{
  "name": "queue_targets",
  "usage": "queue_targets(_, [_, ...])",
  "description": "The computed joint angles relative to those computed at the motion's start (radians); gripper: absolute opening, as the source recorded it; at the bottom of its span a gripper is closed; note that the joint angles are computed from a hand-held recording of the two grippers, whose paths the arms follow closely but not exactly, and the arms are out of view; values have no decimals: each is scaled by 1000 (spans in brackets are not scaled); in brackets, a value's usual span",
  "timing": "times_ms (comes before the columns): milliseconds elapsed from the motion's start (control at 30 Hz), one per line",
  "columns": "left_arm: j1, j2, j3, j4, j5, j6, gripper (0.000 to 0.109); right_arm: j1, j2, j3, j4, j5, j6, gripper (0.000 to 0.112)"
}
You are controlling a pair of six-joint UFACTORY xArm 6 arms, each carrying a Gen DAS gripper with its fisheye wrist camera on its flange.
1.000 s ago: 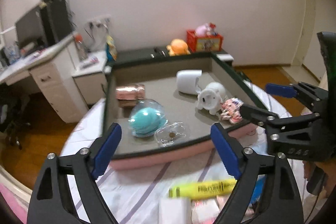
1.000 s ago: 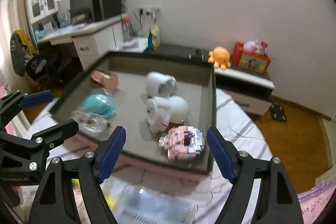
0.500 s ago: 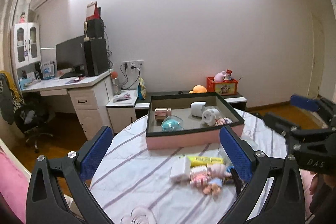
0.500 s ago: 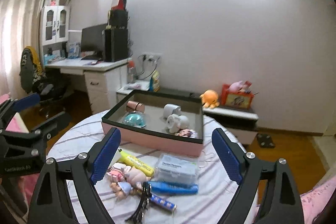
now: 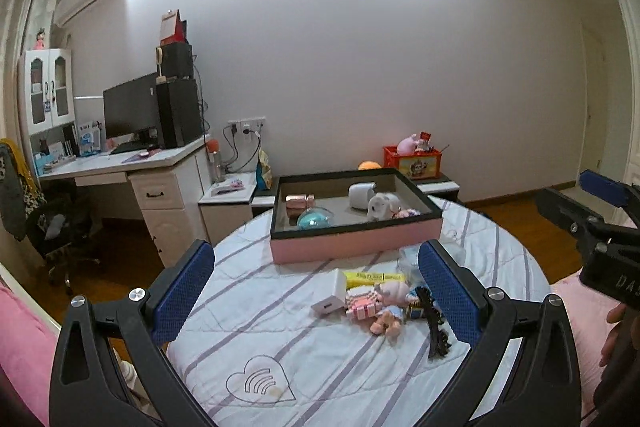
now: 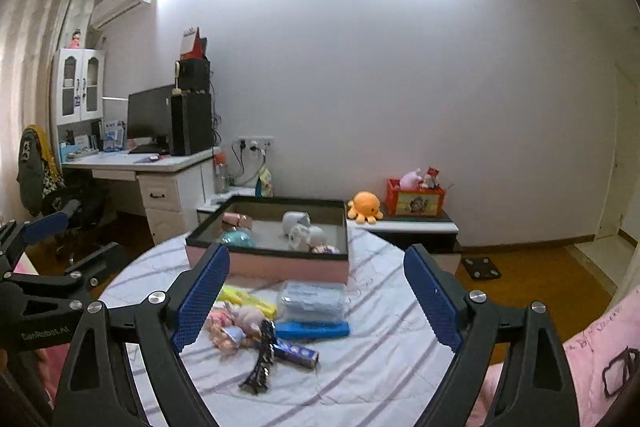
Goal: Organize rigid objects
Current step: 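Withdraw both tools from the box back over the bed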
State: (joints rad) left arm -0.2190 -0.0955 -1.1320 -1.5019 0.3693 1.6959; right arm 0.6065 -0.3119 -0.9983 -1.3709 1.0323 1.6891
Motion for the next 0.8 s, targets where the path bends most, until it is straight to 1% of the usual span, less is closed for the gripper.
queue_targets(133, [2,12,10,30,-8,-26,103,-5,-8,22,31,-2,10,90])
queue_targets(300, [-1,52,9,79,-29,-54,103,-37,24,33,94,-46,-3,90])
queue_targets(367, [-1,76,5,124,-38,-91,103,-61,48,36,135,-82,-18,90])
queue_targets(500, [2,133,-9,225,-55,-178,103,-121,102,47,223,-205,-54,90])
queue_targets(533, [3,143,-14,242,-57,-194,103,-137,133,36,254,-241,-78,90])
queue_targets(633, [7,171,-27,306,-60,-248,103,-164,208,4,332,-304,-126,90])
queue_targets(700, [11,184,-34,322,-62,-259,103,-190,250,-10,366,-366,-133,90])
queue_targets(733, [13,192,-39,334,-61,-266,103,-200,268,-17,388,-387,-146,88])
queue_targets(767, [14,198,-42,349,-61,-277,103,-205,279,-21,397,-400,-152,83])
queue_targets(800, [16,204,-46,365,-59,-288,103,-212,292,-27,420,-416,-174,66])
